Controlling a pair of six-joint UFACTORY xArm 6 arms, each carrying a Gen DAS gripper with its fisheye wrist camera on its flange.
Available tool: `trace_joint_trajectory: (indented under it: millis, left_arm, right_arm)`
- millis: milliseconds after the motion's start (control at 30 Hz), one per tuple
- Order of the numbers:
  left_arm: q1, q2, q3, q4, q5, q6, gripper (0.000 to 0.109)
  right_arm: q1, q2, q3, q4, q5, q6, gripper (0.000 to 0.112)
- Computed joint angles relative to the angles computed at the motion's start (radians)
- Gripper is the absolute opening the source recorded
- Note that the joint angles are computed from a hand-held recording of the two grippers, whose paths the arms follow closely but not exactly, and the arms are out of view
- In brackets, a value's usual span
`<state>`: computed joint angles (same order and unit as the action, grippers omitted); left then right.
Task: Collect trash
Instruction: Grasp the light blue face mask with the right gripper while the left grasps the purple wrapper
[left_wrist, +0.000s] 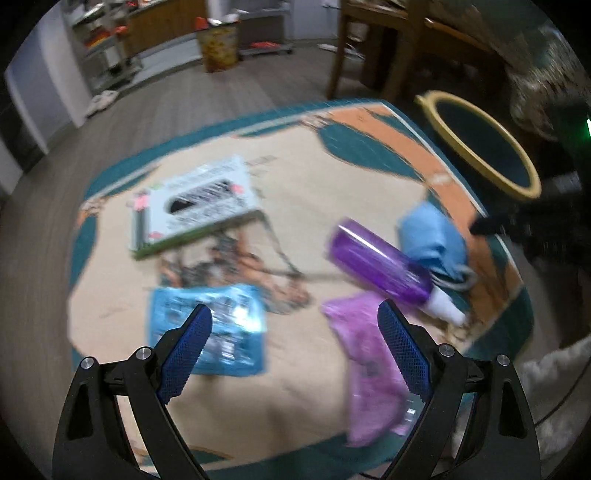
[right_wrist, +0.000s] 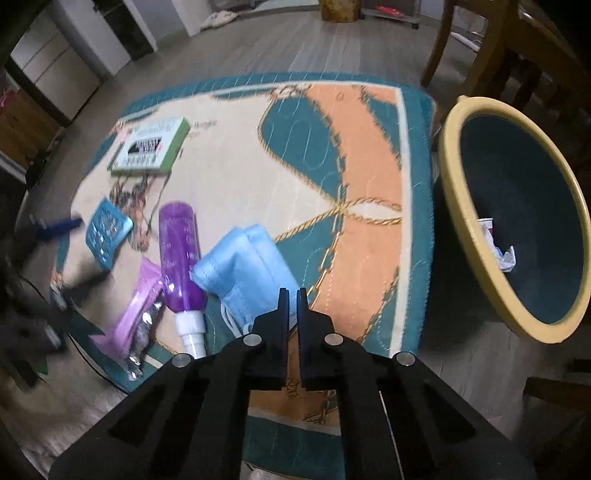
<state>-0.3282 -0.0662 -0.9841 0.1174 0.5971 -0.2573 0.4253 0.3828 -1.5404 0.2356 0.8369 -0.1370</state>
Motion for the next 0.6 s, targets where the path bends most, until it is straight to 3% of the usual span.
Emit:
trace_joint_trajectory:
  millis: [167, 233, 267, 333, 367, 400, 600]
  left_arm:
    - [-0.05, 0.05, -0.039, -0.103, 0.074, 0.111, 0.057]
    - [-0.061, 0.068, -0.055, -0.087, 0.104, 0.119, 0.025]
    - [-0.063, 0.073, -0.059, -0.083, 0.113, 0.12, 0.025]
    - [-0.06, 0.069, -0.059, -0.06, 0.102, 0.108, 0.016]
    - [-0.057, 0.066, -0.06, -0.048, 0.098, 0.097, 0.015]
    - [-0.048, 0.06, -0.059, -0.049, 0.091, 0.089, 0.01]
    - [0.011, 0.014, -0.043, -0.037, 0.046, 0.016, 0.01]
  right_arm:
    - [-0.013, 0.0, -0.016, 0.053, 0.016, -0.011, 0.004]
    - [-0.009, 0.009, -0.026, 0.053, 0.026, -0.017, 0.004]
    - [-0.007, 0.013, -0.032, 0.042, 0.036, -0.015, 0.008]
    - [0.0, 0.018, -0.029, 0.018, 0.032, -0.005, 0.031]
    - [0.006, 0.017, -0.02, 0.006, 0.014, -0.001, 0.053]
    - [0.01, 0.015, -0.009, 0.002, -0.005, -0.005, 0.059]
    - [0.031, 0.06, -0.033, -0.052, -0.027, -0.012, 0.057]
